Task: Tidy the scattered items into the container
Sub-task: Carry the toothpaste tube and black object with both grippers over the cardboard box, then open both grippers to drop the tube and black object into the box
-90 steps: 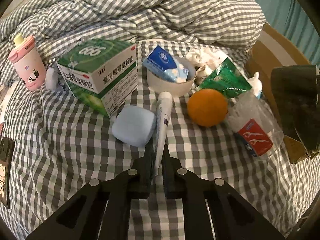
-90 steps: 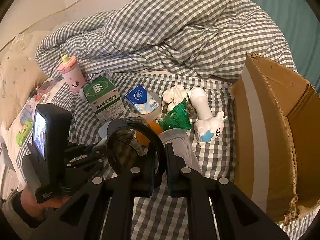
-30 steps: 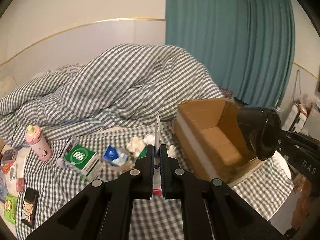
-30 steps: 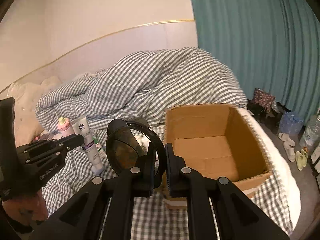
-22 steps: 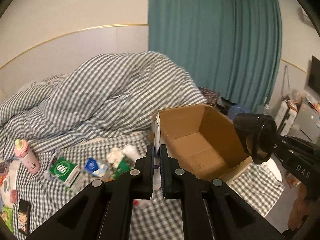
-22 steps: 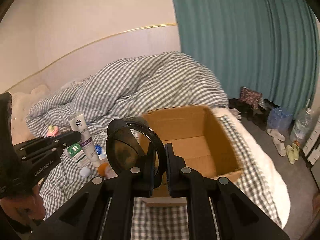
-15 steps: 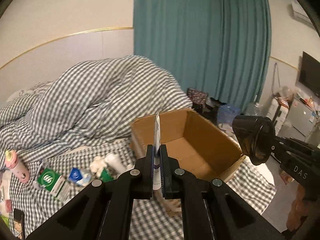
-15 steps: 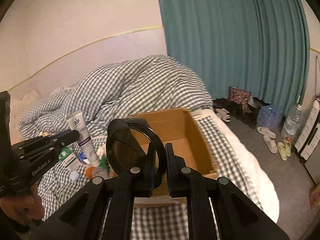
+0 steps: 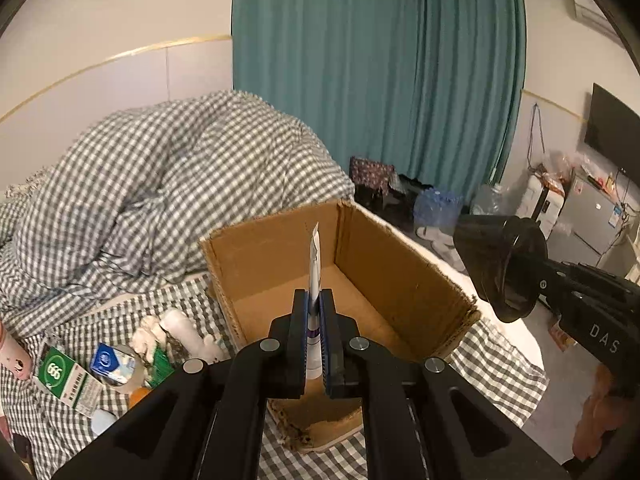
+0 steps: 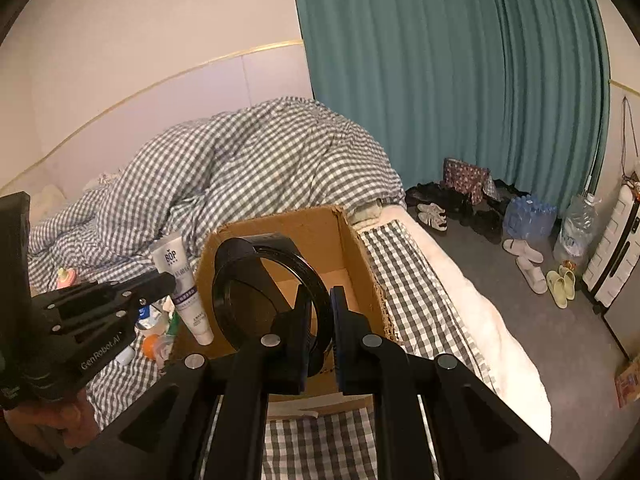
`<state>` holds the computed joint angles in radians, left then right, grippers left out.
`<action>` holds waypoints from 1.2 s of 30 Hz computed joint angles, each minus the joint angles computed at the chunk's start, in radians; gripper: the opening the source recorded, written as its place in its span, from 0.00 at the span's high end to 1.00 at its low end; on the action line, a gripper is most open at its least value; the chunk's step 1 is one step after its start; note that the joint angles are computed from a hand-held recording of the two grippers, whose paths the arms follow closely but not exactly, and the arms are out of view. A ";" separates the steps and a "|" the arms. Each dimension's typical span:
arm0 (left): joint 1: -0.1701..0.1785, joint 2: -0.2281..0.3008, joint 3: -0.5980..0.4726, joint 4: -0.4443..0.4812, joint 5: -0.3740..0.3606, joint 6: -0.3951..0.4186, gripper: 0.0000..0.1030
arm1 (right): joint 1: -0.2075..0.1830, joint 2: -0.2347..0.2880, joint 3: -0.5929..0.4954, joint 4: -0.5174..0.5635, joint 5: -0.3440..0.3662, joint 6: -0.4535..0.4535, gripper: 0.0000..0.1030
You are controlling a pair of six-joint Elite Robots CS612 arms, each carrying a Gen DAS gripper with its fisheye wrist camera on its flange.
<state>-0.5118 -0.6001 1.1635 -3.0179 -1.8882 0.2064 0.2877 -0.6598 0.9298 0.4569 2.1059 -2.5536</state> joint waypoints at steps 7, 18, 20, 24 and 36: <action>-0.008 0.050 -0.070 0.094 0.014 0.006 0.95 | -0.019 0.046 -0.057 0.044 -0.043 0.000 0.91; -0.005 0.087 -0.119 0.160 0.029 0.023 0.93 | -0.034 0.113 -0.143 0.125 -0.089 0.015 0.91; -0.004 0.085 -0.117 0.155 0.026 0.026 0.85 | -0.034 0.123 -0.159 0.139 -0.089 0.017 0.91; -0.003 0.078 -0.102 0.113 0.042 0.015 0.35 | -0.035 0.144 -0.193 0.180 -0.090 0.032 0.91; 0.013 0.048 -0.063 0.064 0.128 -0.052 0.00 | -0.004 0.127 -0.198 0.160 0.009 0.040 0.58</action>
<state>-0.4984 -0.5522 1.1005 -2.9537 -1.7606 0.1540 0.2839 -0.5327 0.7319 0.6169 2.1149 -2.5137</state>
